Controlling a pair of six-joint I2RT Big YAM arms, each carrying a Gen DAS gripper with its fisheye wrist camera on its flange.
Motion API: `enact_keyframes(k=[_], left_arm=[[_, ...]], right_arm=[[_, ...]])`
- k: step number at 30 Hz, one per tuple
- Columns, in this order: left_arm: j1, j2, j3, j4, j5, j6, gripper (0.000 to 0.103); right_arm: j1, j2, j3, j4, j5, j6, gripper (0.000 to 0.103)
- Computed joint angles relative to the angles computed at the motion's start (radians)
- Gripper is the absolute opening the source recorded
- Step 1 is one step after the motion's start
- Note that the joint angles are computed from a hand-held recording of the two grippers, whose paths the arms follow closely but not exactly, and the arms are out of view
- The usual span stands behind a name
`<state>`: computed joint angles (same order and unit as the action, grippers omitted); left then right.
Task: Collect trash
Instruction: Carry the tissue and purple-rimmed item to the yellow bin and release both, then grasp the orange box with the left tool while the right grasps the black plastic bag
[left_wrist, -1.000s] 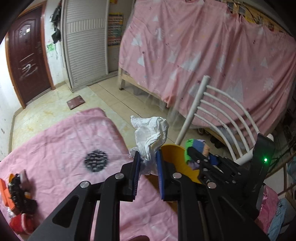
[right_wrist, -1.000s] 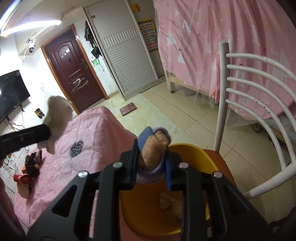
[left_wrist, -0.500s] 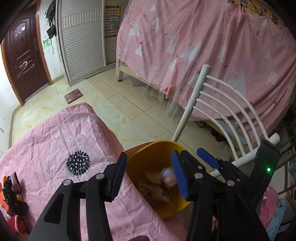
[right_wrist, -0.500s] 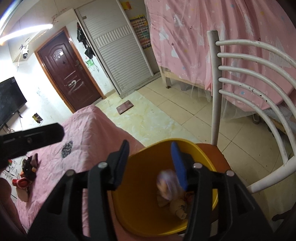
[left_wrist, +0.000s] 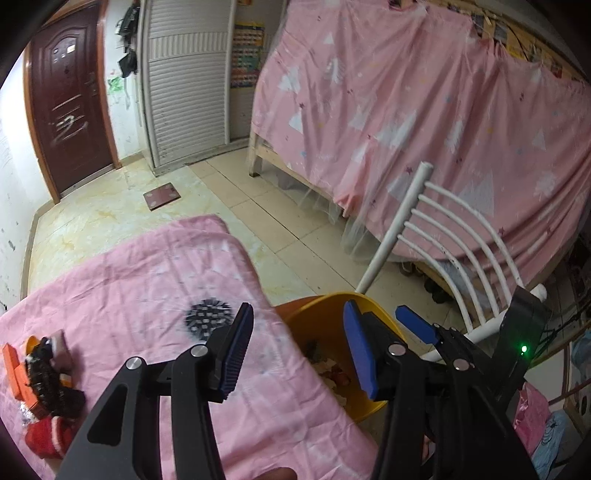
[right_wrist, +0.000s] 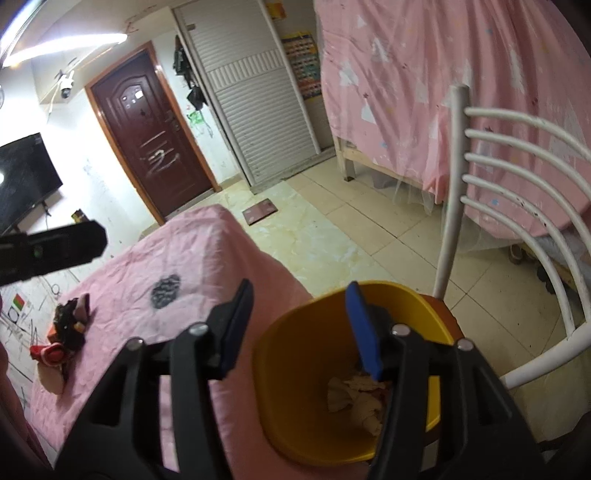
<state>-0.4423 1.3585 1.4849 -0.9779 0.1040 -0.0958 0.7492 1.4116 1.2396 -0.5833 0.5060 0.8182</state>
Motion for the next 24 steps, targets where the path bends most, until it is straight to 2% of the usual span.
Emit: enact_keyframes(k=[6, 14, 16, 24], left_arm=[[0.094, -0.065, -0.039, 0.005, 0.019, 0.015, 0.044], [0.289, -0.121, -0.064, 0.004, 0.037, 0.037, 0.048], [0.352, -0.118, -0.054, -0.011, 0.059, 0.045, 0.048], [0.524, -0.083, -0.019, -0.029, 0.062, 0.082, 0.049]], right_arm=[[0.046, 0.072, 0.114, -0.039, -0.001, -0.044, 0.054], [0.108, 0.218, 0.323, -0.087, -0.039, -0.122, 0.054], [0.122, 0.254, 0.372, -0.099, -0.052, -0.137, 0.054], [0.17, 0.398, 0.575, -0.173, -0.107, -0.187, 0.055]])
